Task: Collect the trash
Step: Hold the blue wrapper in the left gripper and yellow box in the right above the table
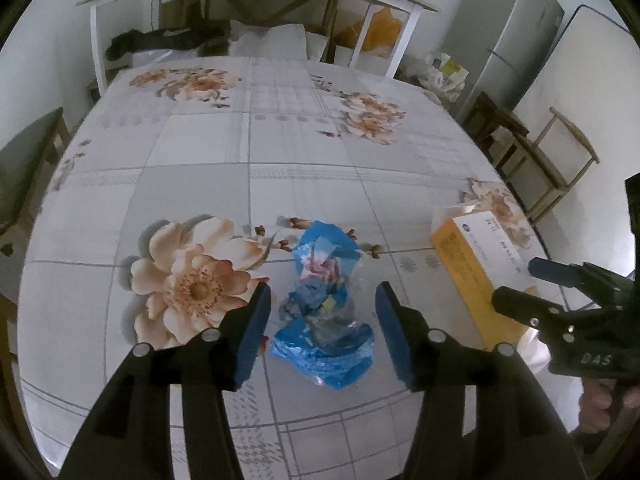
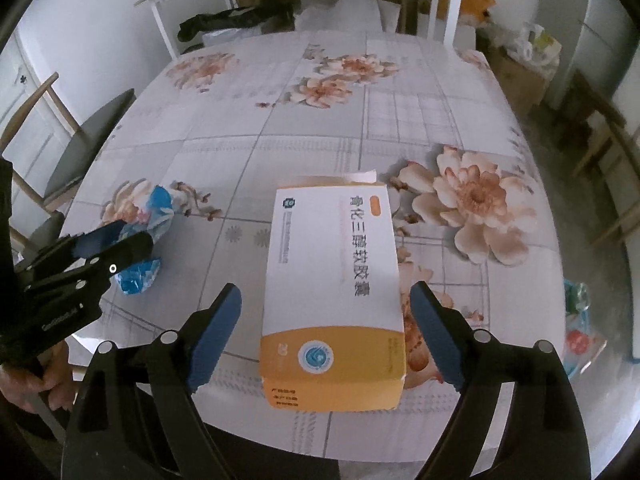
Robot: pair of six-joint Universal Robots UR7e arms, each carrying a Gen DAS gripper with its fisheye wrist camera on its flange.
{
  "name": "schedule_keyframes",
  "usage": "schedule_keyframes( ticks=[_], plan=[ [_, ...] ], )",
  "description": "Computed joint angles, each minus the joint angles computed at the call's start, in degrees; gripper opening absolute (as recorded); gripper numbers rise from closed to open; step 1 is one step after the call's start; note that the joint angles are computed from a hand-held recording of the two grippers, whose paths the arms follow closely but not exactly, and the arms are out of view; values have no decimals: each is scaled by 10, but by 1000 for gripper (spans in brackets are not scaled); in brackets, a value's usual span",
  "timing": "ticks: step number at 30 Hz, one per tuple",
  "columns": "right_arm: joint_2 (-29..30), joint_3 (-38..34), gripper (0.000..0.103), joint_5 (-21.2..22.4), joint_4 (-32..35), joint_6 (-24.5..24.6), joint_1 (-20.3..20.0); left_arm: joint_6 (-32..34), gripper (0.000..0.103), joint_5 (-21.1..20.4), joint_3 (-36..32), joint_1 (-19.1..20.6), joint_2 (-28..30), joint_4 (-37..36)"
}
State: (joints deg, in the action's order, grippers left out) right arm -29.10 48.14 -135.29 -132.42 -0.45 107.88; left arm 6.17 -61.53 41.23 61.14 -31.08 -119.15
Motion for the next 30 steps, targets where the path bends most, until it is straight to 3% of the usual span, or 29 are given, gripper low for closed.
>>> schedule_keyframes(
  ticks=[9,17,28,30],
  plan=[
    [9,-5,82,-9,1,3,-2,34,52,48,12,-5,3,-15],
    [12,-11,79,-5,2,6,-4,50,36,72,23,-8,3,-29],
    [27,-38,81,-3,15,7,-5,84,30,95,46,-15,0,-66],
    [28,-39,74,-3,19,12,-6,90,30,100,50,-16,-1,-73]
  ],
)
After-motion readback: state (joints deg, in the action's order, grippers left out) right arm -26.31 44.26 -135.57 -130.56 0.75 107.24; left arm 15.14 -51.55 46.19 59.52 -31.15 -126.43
